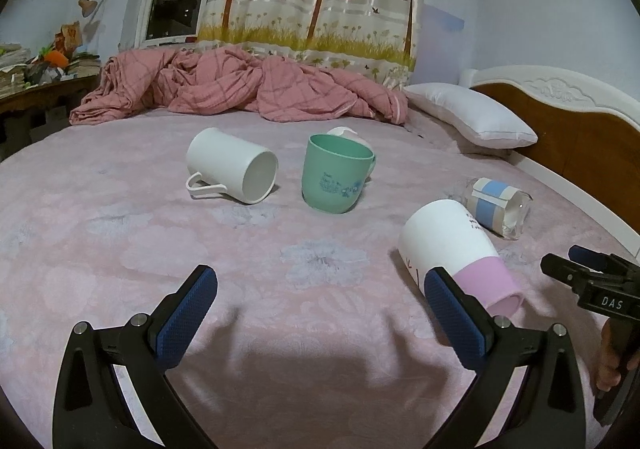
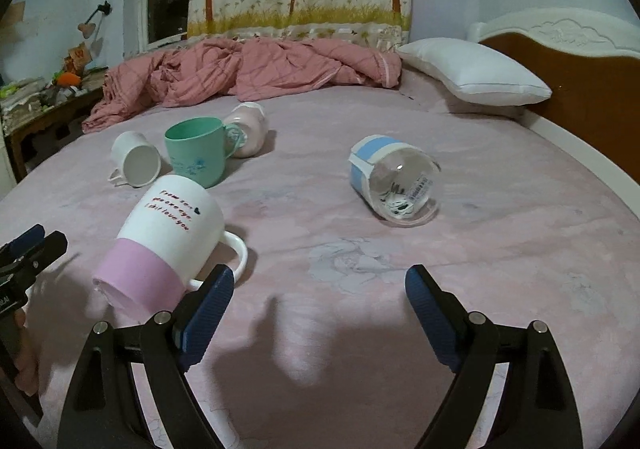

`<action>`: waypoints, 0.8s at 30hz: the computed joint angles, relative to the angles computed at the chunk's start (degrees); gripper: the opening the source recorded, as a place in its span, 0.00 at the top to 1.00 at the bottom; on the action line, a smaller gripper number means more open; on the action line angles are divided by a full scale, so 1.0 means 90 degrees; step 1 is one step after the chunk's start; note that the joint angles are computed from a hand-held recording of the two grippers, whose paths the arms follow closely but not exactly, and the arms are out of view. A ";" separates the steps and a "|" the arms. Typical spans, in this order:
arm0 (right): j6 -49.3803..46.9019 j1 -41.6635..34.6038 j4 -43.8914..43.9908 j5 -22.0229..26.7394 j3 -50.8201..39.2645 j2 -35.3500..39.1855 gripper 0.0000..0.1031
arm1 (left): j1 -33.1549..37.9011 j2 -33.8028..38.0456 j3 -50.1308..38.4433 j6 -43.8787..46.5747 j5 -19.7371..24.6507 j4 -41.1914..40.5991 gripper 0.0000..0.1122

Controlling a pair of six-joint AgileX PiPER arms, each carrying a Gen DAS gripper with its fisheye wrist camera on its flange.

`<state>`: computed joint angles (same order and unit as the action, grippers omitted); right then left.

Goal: Flip cup upright
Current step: 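Lower the mug onto the bed on its side and open the right tool, then close the left tool around the white mug's body and lift it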

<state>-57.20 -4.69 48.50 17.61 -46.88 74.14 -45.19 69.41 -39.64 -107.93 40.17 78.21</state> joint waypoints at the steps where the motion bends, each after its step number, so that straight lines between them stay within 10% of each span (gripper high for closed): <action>1: -0.0398 -0.0048 0.0396 -0.0018 0.0066 -0.0027 0.14 | -0.0059 0.0016 -0.0031 0.0035 0.0103 -0.0039 0.08; 6: -0.1010 -0.0063 0.0919 -0.0083 0.0227 -0.0116 0.14 | -0.0133 -0.0153 -0.0137 0.0327 0.0217 -0.0225 0.08; 14: -0.1752 -0.0165 0.1630 -0.0018 0.0357 -0.0279 0.13 | -0.0228 0.0040 -0.2059 0.3500 0.1077 -0.2384 0.08; 24: -0.1746 -0.0233 0.1659 -0.0073 0.0400 -0.0353 0.13 | 0.1299 0.1161 -0.4072 0.7539 0.0291 -0.6970 0.14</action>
